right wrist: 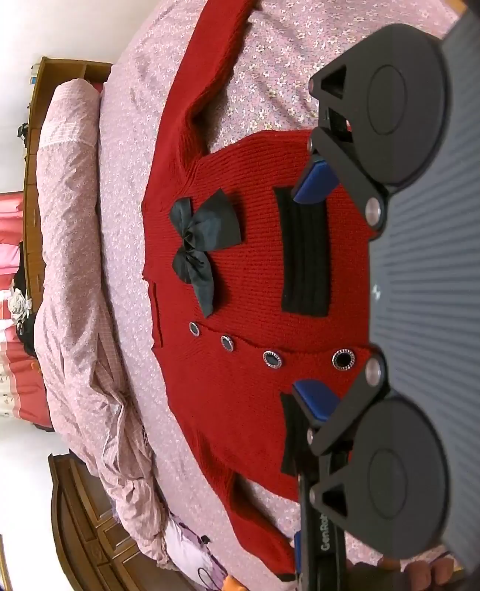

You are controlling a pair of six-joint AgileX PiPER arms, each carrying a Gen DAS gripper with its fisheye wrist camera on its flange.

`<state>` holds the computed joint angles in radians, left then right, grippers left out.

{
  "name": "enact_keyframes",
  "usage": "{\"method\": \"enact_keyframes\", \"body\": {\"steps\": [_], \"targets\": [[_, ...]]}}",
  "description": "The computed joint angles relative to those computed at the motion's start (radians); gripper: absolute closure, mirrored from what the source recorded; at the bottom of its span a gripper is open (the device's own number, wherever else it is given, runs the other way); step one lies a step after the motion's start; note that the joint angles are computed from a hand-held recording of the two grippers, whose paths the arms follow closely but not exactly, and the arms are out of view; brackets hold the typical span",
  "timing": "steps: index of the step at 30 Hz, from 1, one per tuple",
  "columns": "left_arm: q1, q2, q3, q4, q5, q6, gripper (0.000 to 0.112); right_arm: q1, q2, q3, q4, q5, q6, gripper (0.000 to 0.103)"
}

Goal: Fold small clothes

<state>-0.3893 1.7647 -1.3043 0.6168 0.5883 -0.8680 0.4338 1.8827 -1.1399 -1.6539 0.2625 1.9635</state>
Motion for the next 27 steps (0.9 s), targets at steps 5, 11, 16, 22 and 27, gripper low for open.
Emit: {"method": "enact_keyframes", "body": {"steps": [5, 11, 16, 22, 27], "targets": [[-0.004, -0.001, -0.01, -0.011, 0.021, 0.014, 0.009, -0.004, 0.001, 0.0, 0.003, -0.007, 0.002, 0.0], [-0.006, -0.001, -0.005, -0.011, 0.016, 0.009, 0.009, -0.01, -0.001, 0.007, -0.031, -0.016, 0.039, 0.0], [-0.003, 0.013, -0.014, -0.017, 0.02, 0.024, 0.009, -0.009, 0.0, 0.006, -0.022, -0.015, 0.031, 0.0], [0.0, 0.012, -0.009, -0.019, 0.013, 0.026, 0.009, -0.008, 0.004, 0.003, -0.004, -0.015, 0.014, 0.0], [0.0, 0.011, -0.006, -0.01, 0.006, 0.015, 0.009, -0.008, 0.004, 0.003, -0.006, -0.015, 0.017, 0.0]]}}
